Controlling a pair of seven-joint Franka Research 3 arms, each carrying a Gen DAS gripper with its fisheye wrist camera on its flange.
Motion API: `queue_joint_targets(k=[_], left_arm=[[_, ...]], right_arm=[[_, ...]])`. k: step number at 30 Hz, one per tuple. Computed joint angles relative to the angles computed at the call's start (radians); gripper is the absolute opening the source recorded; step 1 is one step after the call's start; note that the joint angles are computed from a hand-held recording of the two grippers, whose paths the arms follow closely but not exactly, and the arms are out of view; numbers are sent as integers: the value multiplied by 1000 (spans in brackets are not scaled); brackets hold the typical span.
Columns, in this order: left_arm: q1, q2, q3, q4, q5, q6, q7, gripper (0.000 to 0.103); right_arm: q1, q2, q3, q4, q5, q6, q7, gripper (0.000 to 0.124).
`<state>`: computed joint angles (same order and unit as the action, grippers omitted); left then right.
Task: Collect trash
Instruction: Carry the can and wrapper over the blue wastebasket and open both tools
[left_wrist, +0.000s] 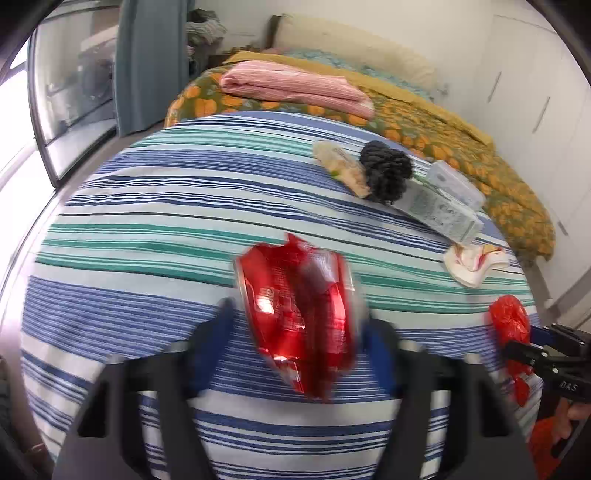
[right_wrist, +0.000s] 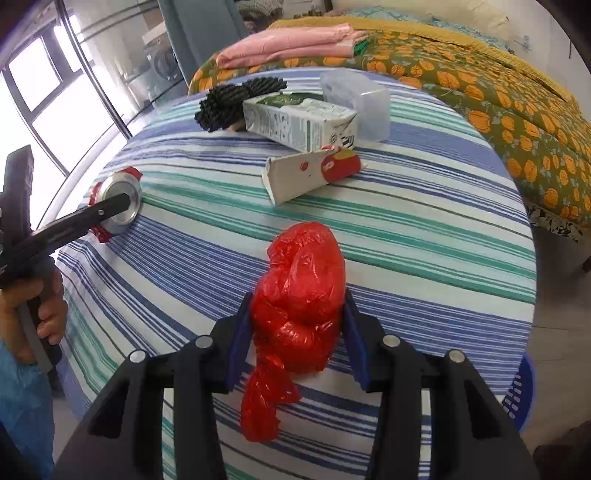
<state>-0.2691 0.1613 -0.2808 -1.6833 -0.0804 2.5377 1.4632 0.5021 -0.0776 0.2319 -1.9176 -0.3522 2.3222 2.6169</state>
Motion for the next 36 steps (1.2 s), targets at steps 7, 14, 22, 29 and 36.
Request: queue_joint_targets(k=[7, 14, 22, 29, 36], left_arm=[[-14, -51, -13, -48, -9, 34, 26, 43], [-75, -87, -51, -53, -90, 36, 113, 42], [-207, -28, -136, 64, -182, -36, 215, 43], [-353, 152, -189, 253, -114, -126, 178, 44], [-508, 403, -173, 504, 14, -240, 80, 45]], right_arm=[[-22, -123, 16, -115, 28, 91, 13, 44], [-99, -351, 52, -300, 90, 115, 27, 44], [-203, -700, 81, -533, 171, -62, 12, 44], [-245, -907, 72, -697, 250, -190, -69, 44], [-287, -1054, 69, -812, 307, -264, -77, 44]])
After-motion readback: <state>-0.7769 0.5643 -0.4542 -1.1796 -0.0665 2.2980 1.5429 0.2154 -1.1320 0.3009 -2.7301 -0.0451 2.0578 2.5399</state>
